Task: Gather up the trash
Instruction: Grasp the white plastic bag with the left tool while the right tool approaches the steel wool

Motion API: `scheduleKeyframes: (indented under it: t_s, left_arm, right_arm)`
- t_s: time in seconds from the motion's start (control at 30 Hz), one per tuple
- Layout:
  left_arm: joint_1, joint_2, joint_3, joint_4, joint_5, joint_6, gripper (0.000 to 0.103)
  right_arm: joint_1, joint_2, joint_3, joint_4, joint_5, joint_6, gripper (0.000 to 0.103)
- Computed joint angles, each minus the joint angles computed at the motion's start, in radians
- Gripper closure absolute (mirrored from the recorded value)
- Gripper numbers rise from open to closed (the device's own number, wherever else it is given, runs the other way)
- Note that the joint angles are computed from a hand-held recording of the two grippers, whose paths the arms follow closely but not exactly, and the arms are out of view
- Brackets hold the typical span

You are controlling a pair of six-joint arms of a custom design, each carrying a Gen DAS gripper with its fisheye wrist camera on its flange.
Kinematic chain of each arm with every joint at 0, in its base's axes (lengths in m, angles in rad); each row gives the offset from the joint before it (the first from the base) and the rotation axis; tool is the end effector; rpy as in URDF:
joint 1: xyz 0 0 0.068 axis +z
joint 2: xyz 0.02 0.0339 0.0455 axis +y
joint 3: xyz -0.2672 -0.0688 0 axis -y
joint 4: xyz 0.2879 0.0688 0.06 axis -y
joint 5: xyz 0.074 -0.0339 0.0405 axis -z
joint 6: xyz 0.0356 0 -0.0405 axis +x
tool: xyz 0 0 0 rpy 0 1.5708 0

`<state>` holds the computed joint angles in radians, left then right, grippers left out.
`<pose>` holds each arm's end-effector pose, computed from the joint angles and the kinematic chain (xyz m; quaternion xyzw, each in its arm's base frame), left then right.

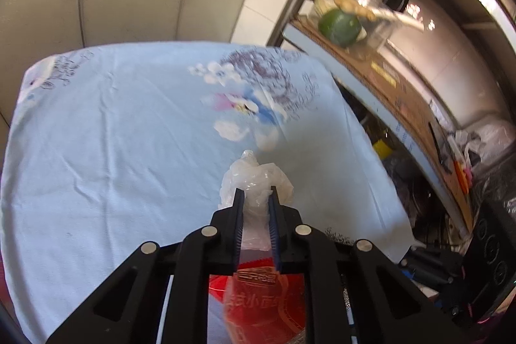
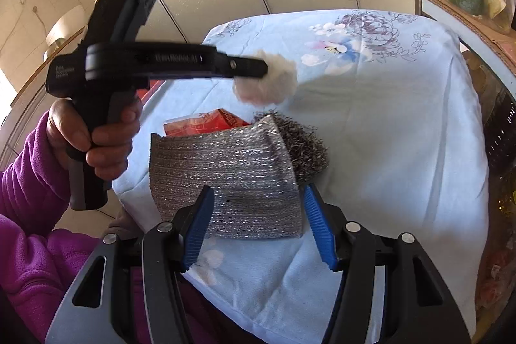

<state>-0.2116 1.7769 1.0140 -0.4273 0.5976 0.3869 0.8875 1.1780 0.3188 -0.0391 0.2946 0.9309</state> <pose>0.3504 -0.0958 0.1234 0.3299 0.8803 -0.2721 0.2054 0.1460 0.1629 0.0970 0.0687 0.9325 0.1724 0.3098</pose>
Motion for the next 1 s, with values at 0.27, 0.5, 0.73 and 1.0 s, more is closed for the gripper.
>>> scheduleKeyframes:
  t_s: [0.27,0.5,0.73,1.0]
  left_arm:
    - [0.097,-0.021,0.002,-0.006,0.060,-0.021,0.090]
    - [0.163,-0.033,-0.008,0.002,0.086,-0.010,0.090]
    - [0.222,-0.093,-0.031,0.048,0.122,-0.017,0.090]
    - [0.289,-0.143,-0.065,0.089,0.151,0.021,0.090]
  right_arm:
    - [-0.016,0.104,0.040,0.076,-0.038,-0.030,0.045]
    - [-0.067,0.201,0.111,0.118,-0.020,-0.092,0.081]
    - [-0.128,0.286,0.193,0.138,-0.067,-0.158,0.082]
    - [-0.169,0.107,0.166,0.019,-0.056,-0.165,0.065]
